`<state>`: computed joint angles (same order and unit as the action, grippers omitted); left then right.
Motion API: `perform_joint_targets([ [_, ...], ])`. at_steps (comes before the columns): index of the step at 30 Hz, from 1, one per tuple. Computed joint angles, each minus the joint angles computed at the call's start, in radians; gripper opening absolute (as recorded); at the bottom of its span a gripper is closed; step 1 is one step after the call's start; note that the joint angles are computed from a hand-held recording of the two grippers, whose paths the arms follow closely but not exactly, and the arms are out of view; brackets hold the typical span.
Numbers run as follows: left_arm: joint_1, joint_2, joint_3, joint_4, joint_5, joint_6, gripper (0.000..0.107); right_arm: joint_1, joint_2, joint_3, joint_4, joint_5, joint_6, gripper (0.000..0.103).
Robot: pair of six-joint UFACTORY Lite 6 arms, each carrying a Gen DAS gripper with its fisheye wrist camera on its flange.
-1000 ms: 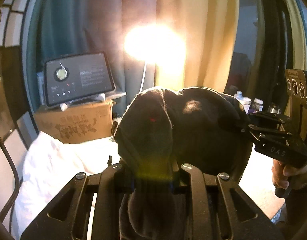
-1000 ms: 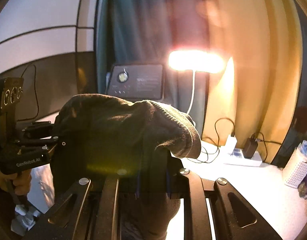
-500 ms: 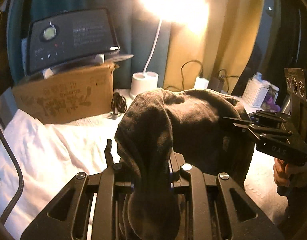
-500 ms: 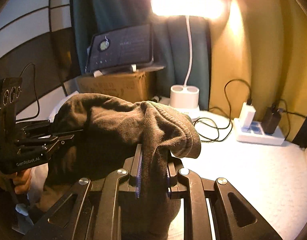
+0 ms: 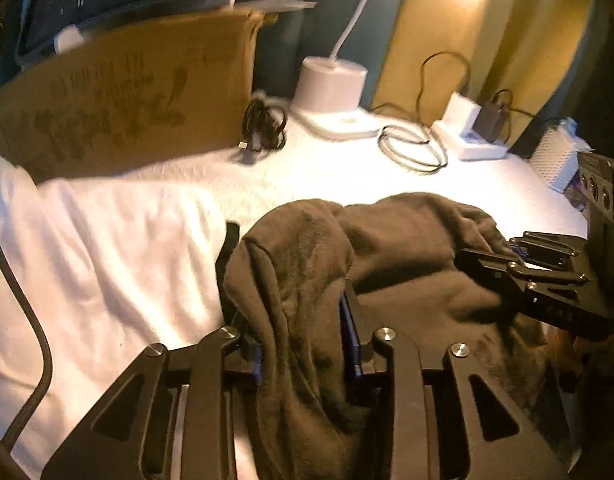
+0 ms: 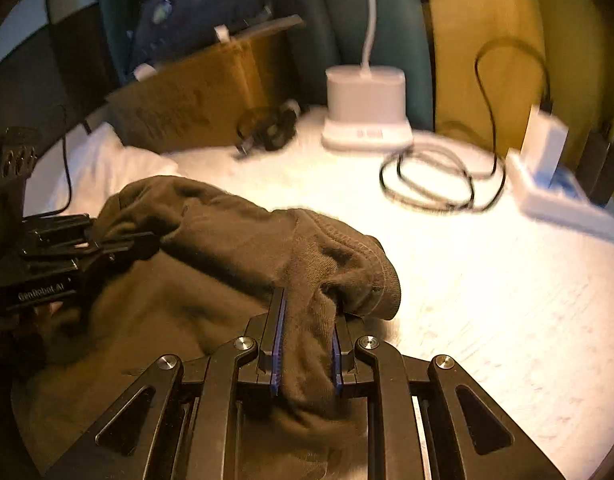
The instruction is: Fold small clothes
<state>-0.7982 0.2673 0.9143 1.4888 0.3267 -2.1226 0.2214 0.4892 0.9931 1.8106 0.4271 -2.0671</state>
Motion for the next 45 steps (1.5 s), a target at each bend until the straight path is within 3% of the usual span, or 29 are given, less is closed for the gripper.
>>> perform_joint_targets([
  [2, 0.005, 0.001, 0.004, -0.009, -0.003, 0.012, 0.034, -0.011, 0.015, 0.012, -0.027, 0.017, 0.033, 0.019],
  [6, 0.018, 0.024, 0.036, -0.085, 0.001, 0.098, 0.038, -0.051, 0.072, 0.106, -0.275, 0.083, 0.315, 0.026],
  [9, 0.027, 0.034, 0.057, -0.144, 0.007, 0.170, 0.038, -0.085, 0.142, 0.215, -0.418, 0.181, 0.502, 0.039],
  [12, 0.030, 0.040, 0.075, -0.187, 0.024, 0.224, 0.038, -0.091, 0.198, 0.299, -0.441, 0.230, 0.572, 0.059],
  [16, 0.037, 0.037, 0.086, -0.211, 0.040, 0.258, 0.038, -0.084, 0.253, 0.386, -0.432, 0.209, 0.623, 0.059],
  [19, 0.047, 0.049, 0.090, -0.227, 0.047, 0.283, 0.044, -0.085, 0.250, 0.369, -0.360, 0.169, 0.542, 0.059],
  [24, 0.041, 0.042, 0.093, -0.234, 0.076, 0.285, 0.045, -0.040, 0.169, 0.264, -0.220, -0.037, 0.379, 0.059],
  [26, 0.021, 0.022, 0.087, -0.224, 0.110, 0.258, 0.045, -0.039, 0.155, 0.242, -0.190, -0.063, 0.330, 0.065],
  [28, -0.004, -0.011, 0.072, -0.208, 0.147, 0.232, 0.045, -0.028, 0.136, 0.217, -0.143, -0.124, 0.276, 0.080],
  [29, -0.015, -0.028, 0.065, -0.207, 0.162, 0.226, 0.050, -0.024, 0.121, 0.198, -0.094, -0.156, 0.229, 0.082],
  [30, -0.031, -0.051, 0.053, -0.201, 0.180, 0.213, 0.059, -0.028, 0.113, 0.186, -0.077, -0.159, 0.209, 0.082],
  [32, -0.058, -0.081, 0.036, -0.203, 0.207, 0.196, 0.069, -0.038, 0.093, 0.162, -0.074, -0.153, 0.198, 0.082],
  [36, -0.111, -0.110, 0.017, -0.250, 0.234, 0.217, 0.069, -0.031, 0.022, 0.082, 0.065, -0.183, 0.040, 0.082],
  [45, -0.234, -0.137, -0.066, -0.313, 0.250, 0.163, 0.069, -0.024, -0.133, -0.094, 0.167, -0.194, -0.070, 0.082],
])
